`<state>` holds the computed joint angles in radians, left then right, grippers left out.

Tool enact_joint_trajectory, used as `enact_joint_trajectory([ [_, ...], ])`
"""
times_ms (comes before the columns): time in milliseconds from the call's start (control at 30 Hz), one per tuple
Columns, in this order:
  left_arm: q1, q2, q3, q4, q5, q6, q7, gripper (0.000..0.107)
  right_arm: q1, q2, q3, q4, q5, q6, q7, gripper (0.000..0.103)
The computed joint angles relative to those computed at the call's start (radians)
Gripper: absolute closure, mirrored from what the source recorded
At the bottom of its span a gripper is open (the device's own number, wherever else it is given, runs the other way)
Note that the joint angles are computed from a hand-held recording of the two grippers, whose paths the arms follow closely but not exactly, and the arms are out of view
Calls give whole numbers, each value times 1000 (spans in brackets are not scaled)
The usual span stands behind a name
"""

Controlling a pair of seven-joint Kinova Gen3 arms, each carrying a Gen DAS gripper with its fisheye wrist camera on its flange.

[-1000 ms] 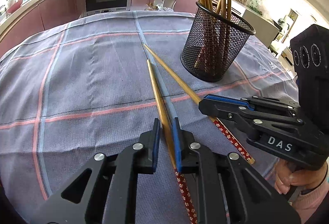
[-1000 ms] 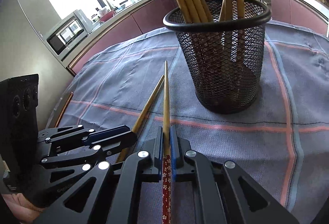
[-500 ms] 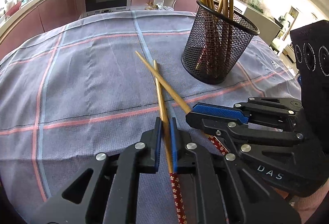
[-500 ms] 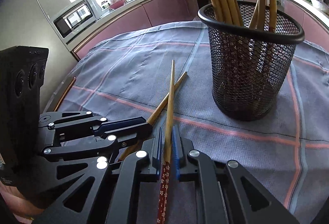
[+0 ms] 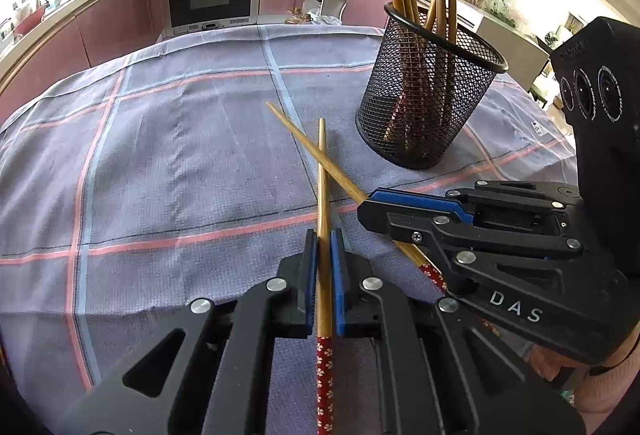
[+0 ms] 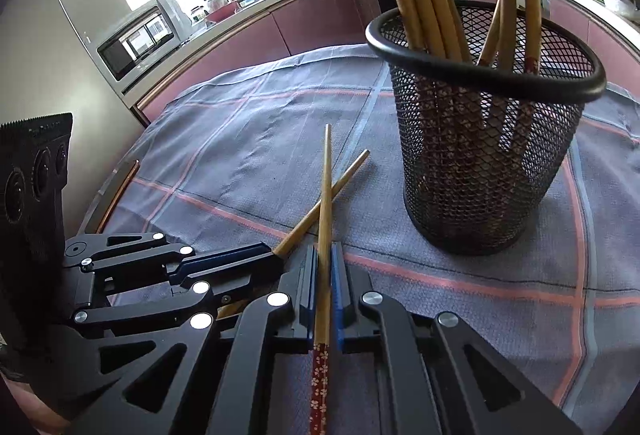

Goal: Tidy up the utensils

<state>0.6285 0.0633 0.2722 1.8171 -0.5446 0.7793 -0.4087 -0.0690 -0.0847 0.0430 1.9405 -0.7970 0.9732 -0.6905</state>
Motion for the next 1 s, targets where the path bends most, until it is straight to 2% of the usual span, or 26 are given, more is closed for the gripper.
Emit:
enact_joint_trajectory([
  [267, 15, -48, 26, 16, -65, 9, 76, 100, 33, -45, 59, 14, -84, 82, 99, 97],
  [600, -65, -160, 96, 46, -38, -51, 66, 100, 84, -96, 135, 18, -159, 182, 181, 97],
  [1000, -113, -191, 195, 32, -87, -30, 118, 100, 108, -113, 157, 20, -200, 198, 214, 97],
])
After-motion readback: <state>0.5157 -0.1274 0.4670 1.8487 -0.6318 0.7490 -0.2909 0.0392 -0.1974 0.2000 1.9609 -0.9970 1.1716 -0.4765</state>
